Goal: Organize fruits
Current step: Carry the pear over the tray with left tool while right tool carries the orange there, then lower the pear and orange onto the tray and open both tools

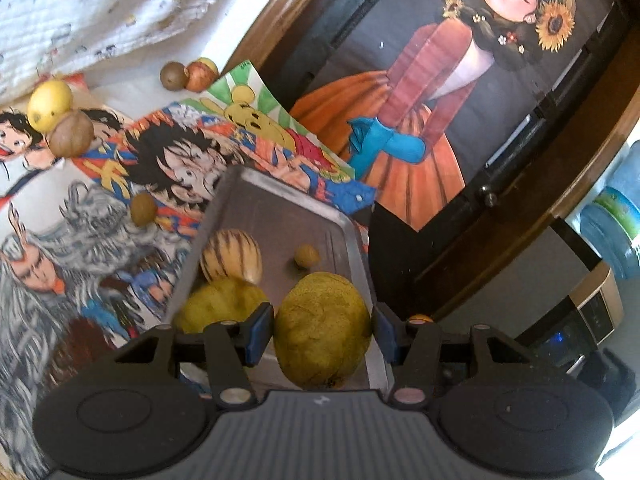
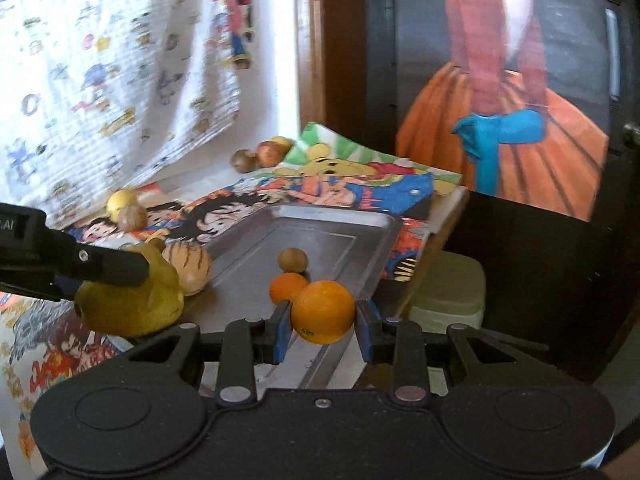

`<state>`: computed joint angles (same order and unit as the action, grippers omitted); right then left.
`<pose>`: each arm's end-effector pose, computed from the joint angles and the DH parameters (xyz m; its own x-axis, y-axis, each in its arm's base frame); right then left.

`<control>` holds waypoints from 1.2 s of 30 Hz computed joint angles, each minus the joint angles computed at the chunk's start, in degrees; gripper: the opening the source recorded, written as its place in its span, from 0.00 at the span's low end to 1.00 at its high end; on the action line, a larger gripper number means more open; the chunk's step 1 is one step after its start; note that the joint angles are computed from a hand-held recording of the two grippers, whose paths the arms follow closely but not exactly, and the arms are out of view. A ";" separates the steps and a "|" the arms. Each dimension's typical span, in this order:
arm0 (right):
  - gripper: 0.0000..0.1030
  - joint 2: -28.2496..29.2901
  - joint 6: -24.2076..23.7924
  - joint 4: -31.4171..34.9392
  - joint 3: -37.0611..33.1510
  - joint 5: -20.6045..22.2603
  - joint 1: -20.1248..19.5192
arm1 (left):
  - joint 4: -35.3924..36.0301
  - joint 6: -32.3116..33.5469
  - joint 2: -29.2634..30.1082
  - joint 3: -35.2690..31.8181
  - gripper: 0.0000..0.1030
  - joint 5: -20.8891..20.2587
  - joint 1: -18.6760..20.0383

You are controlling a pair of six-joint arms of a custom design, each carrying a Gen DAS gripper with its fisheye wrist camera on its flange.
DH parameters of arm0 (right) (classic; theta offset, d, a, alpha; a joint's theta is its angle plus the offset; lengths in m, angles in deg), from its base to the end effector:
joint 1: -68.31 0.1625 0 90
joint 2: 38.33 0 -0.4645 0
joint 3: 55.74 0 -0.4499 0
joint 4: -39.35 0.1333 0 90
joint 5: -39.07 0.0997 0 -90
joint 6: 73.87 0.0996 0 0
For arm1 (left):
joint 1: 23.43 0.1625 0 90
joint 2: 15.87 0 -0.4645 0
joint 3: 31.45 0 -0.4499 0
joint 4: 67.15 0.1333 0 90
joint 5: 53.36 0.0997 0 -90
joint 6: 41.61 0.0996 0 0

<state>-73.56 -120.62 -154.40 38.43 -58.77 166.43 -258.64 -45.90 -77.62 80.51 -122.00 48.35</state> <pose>0.2247 -0.7274 0.0453 -0.6083 -0.5422 0.5796 -0.7929 0.4486 -0.4124 -0.0398 -0.6633 0.2457 -0.9854 -0.0232 -0.1688 0.1222 0.5941 -0.7951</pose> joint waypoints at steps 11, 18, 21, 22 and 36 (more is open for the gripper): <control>0.34 2.52 -5.89 4.87 -2.90 2.84 -0.68 | 0.25 -1.20 1.91 0.82 0.56 4.58 -1.03; 0.34 2.92 -5.31 5.35 -2.91 2.21 -0.93 | 0.26 -1.18 2.33 0.60 0.56 5.54 -1.05; 0.34 2.90 -5.96 4.78 -2.58 2.20 -0.94 | 0.07 -1.10 2.48 0.50 0.56 5.66 -1.04; 0.35 2.92 -6.21 4.45 -2.48 2.15 -0.93 | 0.04 -1.06 2.55 0.45 0.56 5.75 -1.04; 0.41 0.98 -6.07 -0.14 1.38 2.58 -0.92 | -0.25 -1.87 2.36 0.82 0.57 6.49 -1.33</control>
<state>-72.59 -126.70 -154.54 39.81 -56.19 165.51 -258.89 -47.77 -75.26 81.33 -115.51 47.02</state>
